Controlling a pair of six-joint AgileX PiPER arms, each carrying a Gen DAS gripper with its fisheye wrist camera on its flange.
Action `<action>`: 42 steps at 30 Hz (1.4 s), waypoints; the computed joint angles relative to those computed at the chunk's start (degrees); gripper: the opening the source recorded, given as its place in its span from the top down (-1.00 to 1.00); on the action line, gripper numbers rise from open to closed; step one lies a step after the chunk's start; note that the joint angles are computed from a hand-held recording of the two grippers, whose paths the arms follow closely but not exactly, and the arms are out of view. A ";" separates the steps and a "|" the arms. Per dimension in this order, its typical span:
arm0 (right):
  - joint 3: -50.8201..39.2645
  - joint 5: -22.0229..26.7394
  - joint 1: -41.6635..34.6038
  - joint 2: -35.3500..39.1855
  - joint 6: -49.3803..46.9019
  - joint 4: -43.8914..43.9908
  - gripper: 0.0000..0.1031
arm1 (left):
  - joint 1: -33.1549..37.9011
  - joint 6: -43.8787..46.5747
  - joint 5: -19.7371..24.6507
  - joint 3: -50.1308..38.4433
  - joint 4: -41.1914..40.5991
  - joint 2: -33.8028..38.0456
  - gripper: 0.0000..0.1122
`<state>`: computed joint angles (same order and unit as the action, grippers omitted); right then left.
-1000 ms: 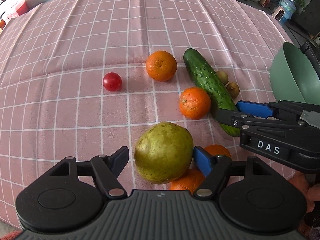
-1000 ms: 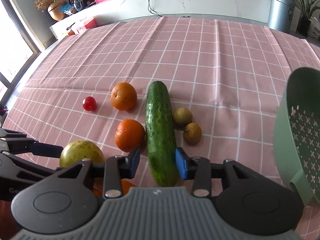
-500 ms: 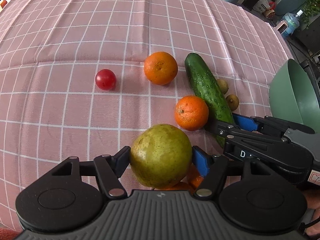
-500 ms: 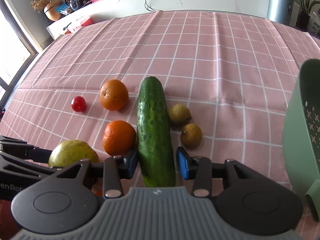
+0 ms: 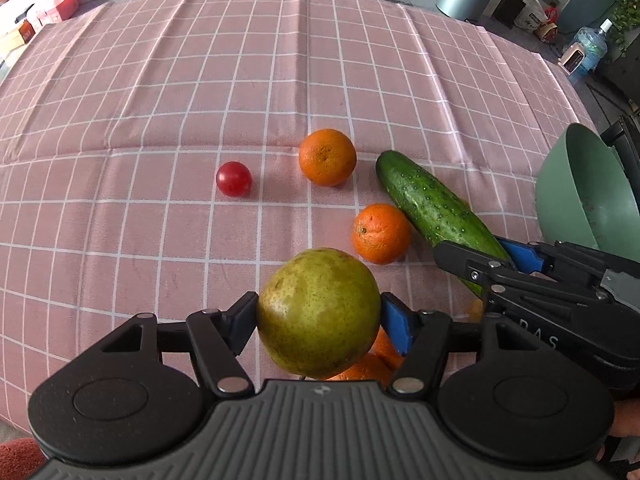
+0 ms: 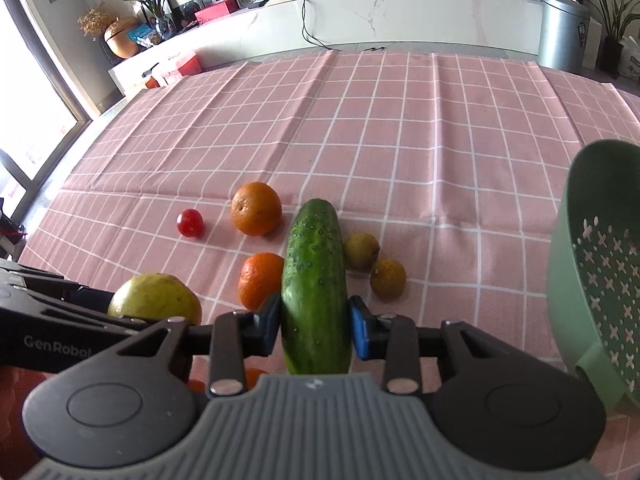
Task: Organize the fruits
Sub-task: 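Carry pear and cucumber into the green colander and open both tools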
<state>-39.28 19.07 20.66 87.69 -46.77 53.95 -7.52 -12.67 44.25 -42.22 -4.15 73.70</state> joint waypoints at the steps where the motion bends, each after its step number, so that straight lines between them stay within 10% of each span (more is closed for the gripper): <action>1: 0.76 0.49 -0.56 -1.76 -0.23 0.16 0.37 | -1.02 -1.59 0.87 -0.70 1.00 -0.48 -0.34; 10: 4.45 9.62 -10.86 -18.71 -0.97 -2.43 0.37 | -12.43 -13.31 6.78 -8.09 8.36 -2.99 -0.34; 19: 0.10 26.46 -38.25 -26.92 -11.14 -0.70 0.37 | -23.88 -18.10 6.40 -21.47 9.29 6.29 -0.34; 29: -3.52 19.82 -47.85 -9.96 -25.72 4.26 0.37 | -27.26 -8.94 4.92 -42.29 -0.07 29.03 -0.34; 42: -3.98 20.27 -49.25 -5.18 -20.71 -5.11 0.36 | -29.67 -6.22 18.60 -60.26 0.63 45.06 -0.35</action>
